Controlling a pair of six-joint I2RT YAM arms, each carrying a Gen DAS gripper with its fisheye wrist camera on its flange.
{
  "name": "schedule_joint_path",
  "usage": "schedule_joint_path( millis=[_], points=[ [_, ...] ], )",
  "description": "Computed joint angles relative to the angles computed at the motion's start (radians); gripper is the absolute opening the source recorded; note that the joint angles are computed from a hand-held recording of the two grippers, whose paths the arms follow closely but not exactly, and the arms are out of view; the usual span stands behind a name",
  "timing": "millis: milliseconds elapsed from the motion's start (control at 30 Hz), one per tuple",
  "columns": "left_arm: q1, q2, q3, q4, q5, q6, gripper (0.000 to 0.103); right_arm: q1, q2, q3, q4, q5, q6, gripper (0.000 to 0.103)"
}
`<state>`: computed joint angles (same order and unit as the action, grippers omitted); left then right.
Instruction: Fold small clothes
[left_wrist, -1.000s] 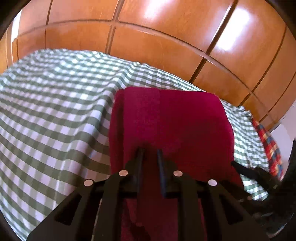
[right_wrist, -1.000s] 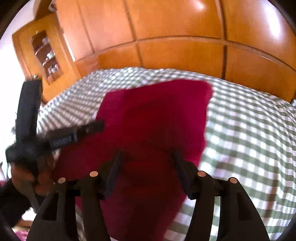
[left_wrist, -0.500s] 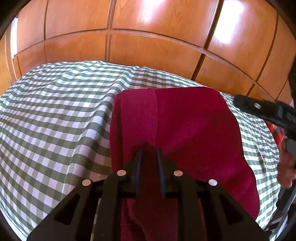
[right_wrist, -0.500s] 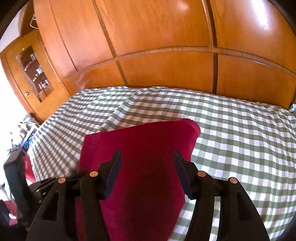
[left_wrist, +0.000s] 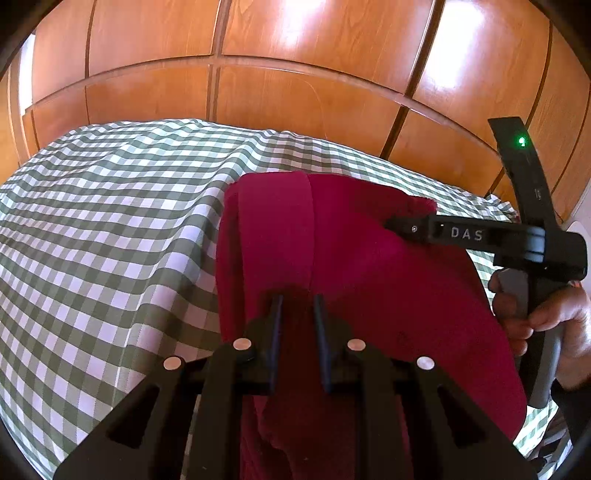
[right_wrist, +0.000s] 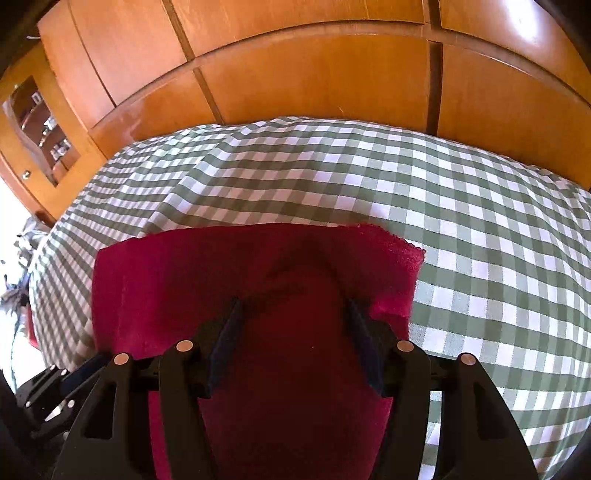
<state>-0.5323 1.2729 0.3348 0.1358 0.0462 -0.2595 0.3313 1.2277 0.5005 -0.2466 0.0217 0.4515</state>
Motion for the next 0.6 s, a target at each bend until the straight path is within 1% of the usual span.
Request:
schedule_joint_path(
  millis=[100, 133, 167, 200, 233, 333, 367, 400, 433, 467, 533, 600],
  points=[
    [-0.009, -0.003, -0.008, 0.011, -0.013, -0.007, 0.016, -0.004, -0.017, -0.005, -0.003, -0.001, -0.004, 0.061],
    [-0.016, -0.007, -0.007, 0.007, -0.022, -0.011, 0.016, -0.003, -0.036, -0.012, -0.005, 0.002, -0.001, 0.065],
    [-0.018, -0.012, -0.008, 0.001, -0.024, -0.015, 0.016, -0.002, -0.048, -0.015, -0.008, 0.005, 0.004, 0.07],
    [-0.02, -0.019, -0.007, -0.009, -0.026, -0.019, 0.016, -0.006, -0.07, -0.017, -0.022, 0.008, 0.011, 0.085],
    [-0.024, -0.028, -0.004, -0.023, -0.033, -0.021, 0.016, -0.009, -0.091, -0.024, -0.029, 0.012, 0.023, 0.091],
    [-0.048, -0.072, -0.004, -0.066, -0.07, -0.025, 0.019, -0.048, -0.218, -0.074, -0.064, -0.021, 0.041, 0.091],
    [-0.052, -0.085, -0.006, -0.075, -0.081, -0.024, 0.024, -0.07, -0.273, -0.098, -0.081, -0.046, 0.044, 0.091],
    [-0.069, -0.108, -0.009, -0.095, -0.119, -0.031, 0.038, -0.097, -0.312, -0.117, -0.096, -0.082, 0.042, 0.091],
    [-0.077, -0.129, -0.014, -0.111, -0.145, -0.038, 0.044, -0.131, -0.347, -0.137, -0.109, -0.131, 0.04, 0.091],
    [-0.075, -0.147, -0.02, -0.118, -0.151, -0.039, 0.046, -0.177, -0.386, -0.162, -0.126, -0.195, 0.032, 0.091],
    [-0.047, -0.17, -0.028, -0.138, -0.121, -0.034, 0.047, -0.26, -0.447, -0.204, -0.148, -0.314, 0.016, 0.091],
    [-0.034, -0.179, -0.033, -0.145, -0.113, -0.024, 0.05, -0.368, -0.493, -0.243, -0.171, -0.468, -0.017, 0.091]
  ],
)
